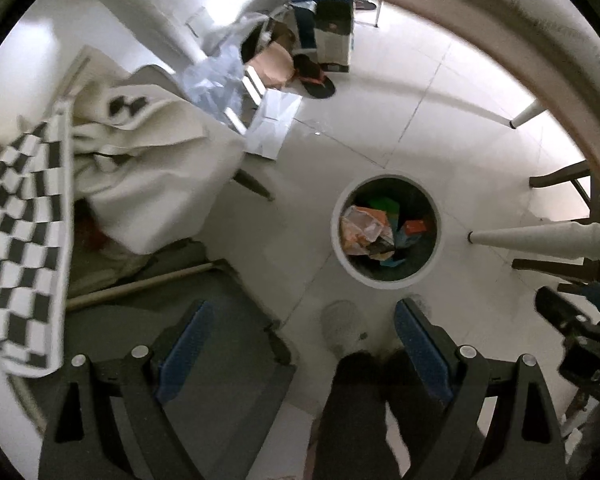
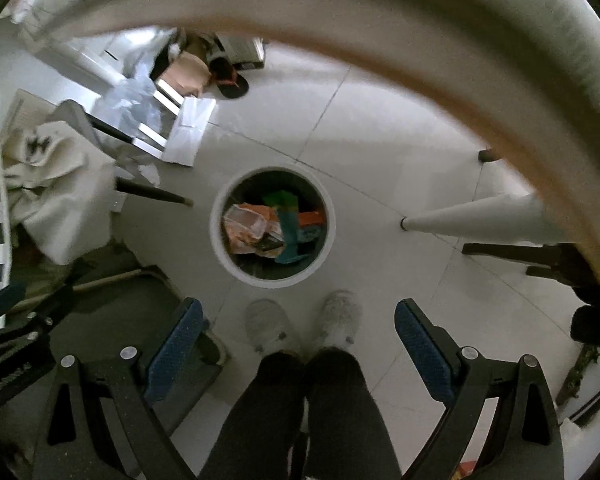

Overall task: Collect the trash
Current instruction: 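Swing both tools back toward the table, then grasp the blue printed bag with left tool while right tool grasps the silver blister pack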

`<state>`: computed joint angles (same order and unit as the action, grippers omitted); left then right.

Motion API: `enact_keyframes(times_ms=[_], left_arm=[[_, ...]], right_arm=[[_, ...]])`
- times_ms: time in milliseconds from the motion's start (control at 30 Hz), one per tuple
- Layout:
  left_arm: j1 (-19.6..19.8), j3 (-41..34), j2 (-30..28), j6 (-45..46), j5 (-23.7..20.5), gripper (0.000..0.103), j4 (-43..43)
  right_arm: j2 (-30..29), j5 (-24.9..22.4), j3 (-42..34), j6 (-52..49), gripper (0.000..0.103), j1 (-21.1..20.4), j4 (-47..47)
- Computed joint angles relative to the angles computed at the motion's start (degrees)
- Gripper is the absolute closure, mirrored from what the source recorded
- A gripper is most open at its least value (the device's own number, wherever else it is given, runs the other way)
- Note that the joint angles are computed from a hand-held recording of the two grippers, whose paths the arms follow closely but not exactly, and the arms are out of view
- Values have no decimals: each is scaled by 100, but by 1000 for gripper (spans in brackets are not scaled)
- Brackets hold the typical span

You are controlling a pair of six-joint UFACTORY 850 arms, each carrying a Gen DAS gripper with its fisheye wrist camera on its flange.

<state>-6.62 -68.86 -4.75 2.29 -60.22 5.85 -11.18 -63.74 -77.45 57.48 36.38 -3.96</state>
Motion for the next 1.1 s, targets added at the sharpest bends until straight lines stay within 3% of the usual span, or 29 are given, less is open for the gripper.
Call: enact_keyframes(times_ms=[267, 467, 633, 733, 800, 900, 1000, 1033, 1067, 1100], left_arm=[[4, -1286, -80, -220, -673, 10, -42], [-351, -2394, -744, -769, -799, 10, 68], [-808, -3309, -1499, -991, -916, 10, 272], [-1057, -4075, -2177, -1076, -1282, 10, 330], [-1169, -4526, -2536, -1136, -1526, 10, 398], [-1314, -5073, -2963, -1140, -1821, 10, 573], [-1376, -5577, -3323, -1151, -2186, 10, 675], [-1389, -5699, -3397, -1174, -2281, 10, 684], [-1404, -5987, -3565, -1188, -2457, 10, 684], [-1419, -6216, -3690, -1192, -2574, 10, 680]], right_arm=[[-74, -1129, -1586, 84, 5, -153, -53], [-182, -1890, -2497, 188, 5, -1031, -564], [-147, -1506, -2284, 643, 5, -2030, -392], [-292, -1221, -2175, 729, 8, -2563, -29], [-376, -1010, -2179, 676, 15, -2749, 184], [-619, -936, -2354, 476, 15, -2810, 238], [-929, -1181, -2654, 423, 30, -2703, -5], [-1033, -1343, -2800, 421, 41, -2649, -182], [-1131, -1506, -2942, 393, 46, -2599, -356], [-1170, -1569, -3010, 307, 62, -2595, -406]])
